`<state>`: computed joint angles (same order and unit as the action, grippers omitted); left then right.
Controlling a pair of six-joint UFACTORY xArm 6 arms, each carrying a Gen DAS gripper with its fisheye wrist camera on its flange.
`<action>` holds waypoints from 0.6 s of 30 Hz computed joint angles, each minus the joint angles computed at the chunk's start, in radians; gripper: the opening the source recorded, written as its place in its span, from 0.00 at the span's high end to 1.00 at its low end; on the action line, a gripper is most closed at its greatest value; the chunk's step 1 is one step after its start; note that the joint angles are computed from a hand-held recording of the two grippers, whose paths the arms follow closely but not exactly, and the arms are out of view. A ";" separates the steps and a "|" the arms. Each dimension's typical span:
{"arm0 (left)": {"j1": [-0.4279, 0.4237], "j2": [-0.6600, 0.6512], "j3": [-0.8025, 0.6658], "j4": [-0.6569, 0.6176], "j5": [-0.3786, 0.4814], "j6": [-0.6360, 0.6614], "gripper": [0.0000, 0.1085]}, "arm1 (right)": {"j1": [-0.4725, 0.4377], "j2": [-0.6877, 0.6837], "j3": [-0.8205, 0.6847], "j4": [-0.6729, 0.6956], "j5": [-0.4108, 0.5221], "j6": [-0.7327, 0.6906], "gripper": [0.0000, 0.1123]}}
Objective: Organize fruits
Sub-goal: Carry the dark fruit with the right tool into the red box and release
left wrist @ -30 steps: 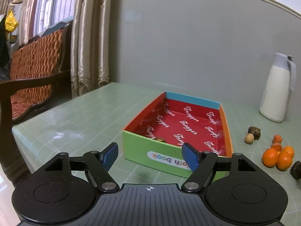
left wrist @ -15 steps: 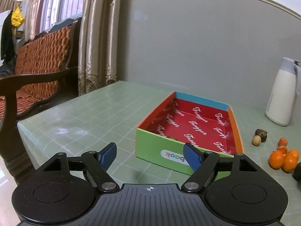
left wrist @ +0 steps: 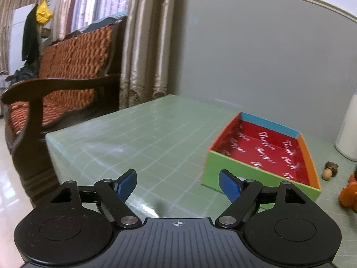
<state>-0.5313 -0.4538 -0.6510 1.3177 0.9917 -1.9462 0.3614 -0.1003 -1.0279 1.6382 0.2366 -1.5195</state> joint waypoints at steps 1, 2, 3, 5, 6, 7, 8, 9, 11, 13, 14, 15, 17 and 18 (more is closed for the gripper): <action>0.001 -0.011 0.011 -0.004 0.005 -0.004 0.26 | 0.012 0.011 -0.015 -0.015 0.011 0.011 0.65; 0.003 -0.022 0.022 -0.007 0.009 -0.004 0.26 | 0.028 0.026 -0.033 -0.028 0.019 0.019 0.65; 0.004 -0.031 0.030 -0.012 0.016 -0.002 0.26 | 0.043 0.037 -0.046 -0.036 0.025 0.021 0.65; 0.004 -0.055 0.052 -0.019 0.031 -0.002 0.25 | 0.074 0.064 -0.077 -0.059 0.029 0.031 0.65; 0.005 -0.070 0.064 -0.024 0.036 -0.002 0.25 | 0.090 0.078 -0.092 -0.072 0.032 0.037 0.65; 0.006 -0.080 0.074 -0.028 0.040 -0.002 0.25 | 0.105 0.094 -0.108 -0.091 0.034 0.049 0.65; 0.008 -0.092 0.084 -0.032 0.045 -0.003 0.25 | 0.119 0.103 -0.117 -0.103 0.034 0.056 0.65; 0.009 -0.108 0.097 -0.036 0.051 -0.006 0.25 | 0.137 0.121 -0.133 -0.119 0.029 0.065 0.65; 0.015 -0.131 0.116 -0.040 0.053 -0.013 0.25 | 0.162 0.147 -0.155 -0.173 0.017 0.102 0.65; 0.029 -0.151 0.132 -0.044 0.042 -0.018 0.25 | 0.180 0.172 -0.170 -0.227 0.005 0.146 0.65; 0.035 -0.160 0.139 -0.043 0.035 -0.019 0.25 | 0.188 0.185 -0.176 -0.259 -0.004 0.174 0.65; 0.041 -0.165 0.144 -0.042 0.029 -0.021 0.24 | 0.188 0.189 -0.174 -0.277 -0.003 0.193 0.65; 0.044 -0.172 0.150 -0.041 0.023 -0.024 0.24 | 0.189 0.201 -0.176 -0.304 -0.006 0.224 0.65; 0.050 -0.174 0.152 -0.040 0.016 -0.026 0.24 | 0.192 0.204 -0.175 -0.314 -0.011 0.238 0.65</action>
